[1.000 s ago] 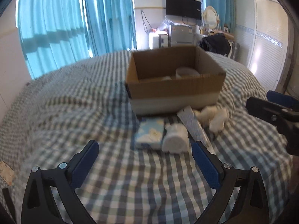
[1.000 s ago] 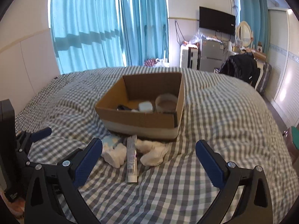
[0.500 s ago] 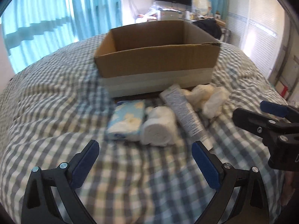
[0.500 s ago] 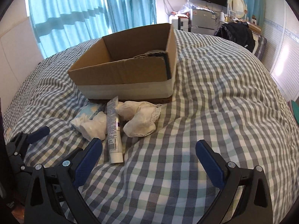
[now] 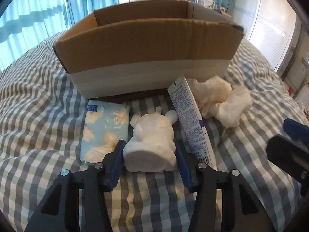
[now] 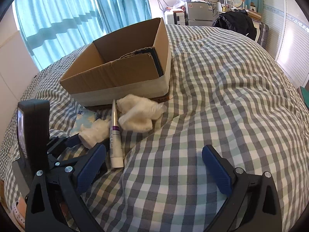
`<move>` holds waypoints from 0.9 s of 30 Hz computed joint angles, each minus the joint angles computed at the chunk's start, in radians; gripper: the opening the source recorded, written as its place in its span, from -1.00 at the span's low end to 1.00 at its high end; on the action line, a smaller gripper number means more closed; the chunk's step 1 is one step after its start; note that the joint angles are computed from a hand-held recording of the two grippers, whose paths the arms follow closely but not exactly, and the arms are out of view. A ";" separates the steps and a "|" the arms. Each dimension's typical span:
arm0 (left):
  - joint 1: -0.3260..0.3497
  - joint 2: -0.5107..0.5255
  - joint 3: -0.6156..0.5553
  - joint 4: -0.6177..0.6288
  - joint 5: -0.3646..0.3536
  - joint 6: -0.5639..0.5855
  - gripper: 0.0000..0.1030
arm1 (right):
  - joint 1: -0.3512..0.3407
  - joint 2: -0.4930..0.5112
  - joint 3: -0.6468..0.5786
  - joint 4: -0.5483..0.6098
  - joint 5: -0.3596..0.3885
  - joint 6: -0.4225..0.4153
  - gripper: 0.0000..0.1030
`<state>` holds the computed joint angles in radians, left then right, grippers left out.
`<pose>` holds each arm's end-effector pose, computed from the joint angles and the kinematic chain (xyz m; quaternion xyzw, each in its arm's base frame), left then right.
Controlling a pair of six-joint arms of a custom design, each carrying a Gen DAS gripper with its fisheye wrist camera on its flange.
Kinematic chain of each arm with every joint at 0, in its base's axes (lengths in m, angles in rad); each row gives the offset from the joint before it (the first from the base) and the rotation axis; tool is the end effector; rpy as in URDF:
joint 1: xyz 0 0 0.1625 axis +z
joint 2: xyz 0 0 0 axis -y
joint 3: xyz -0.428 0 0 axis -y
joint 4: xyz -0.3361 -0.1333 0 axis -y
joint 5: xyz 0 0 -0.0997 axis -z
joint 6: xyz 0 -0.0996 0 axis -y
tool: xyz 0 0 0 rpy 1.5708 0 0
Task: Organize objects
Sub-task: 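Grasp the white bunny figurine with the left tool, then grasp the toothpaste tube with the right tool while the left tool holds the figurine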
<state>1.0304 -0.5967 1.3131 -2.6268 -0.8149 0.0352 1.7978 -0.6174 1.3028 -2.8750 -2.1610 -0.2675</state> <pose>-0.2004 -0.7260 0.1472 0.2002 0.8961 -0.2430 0.3129 0.2421 -0.7019 0.1880 0.1372 -0.9053 0.2857 0.2829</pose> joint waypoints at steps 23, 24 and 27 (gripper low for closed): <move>-0.010 -0.220 0.185 -0.051 0.106 -0.103 0.01 | 0.041 0.139 -0.202 0.283 0.023 -0.068 0.43; -0.009 -0.221 0.186 -0.053 0.100 -0.103 0.01 | 0.040 0.165 -0.244 0.319 0.010 -0.066 0.32; -0.007 -0.222 0.194 -0.061 0.090 -0.107 0.01 | 0.034 0.232 -0.352 0.405 -0.032 -0.048 0.03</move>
<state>1.0239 -0.8184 1.5076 -2.6880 -0.7247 -0.0717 1.8317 -0.3857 0.9511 -2.4695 -2.1934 -0.3158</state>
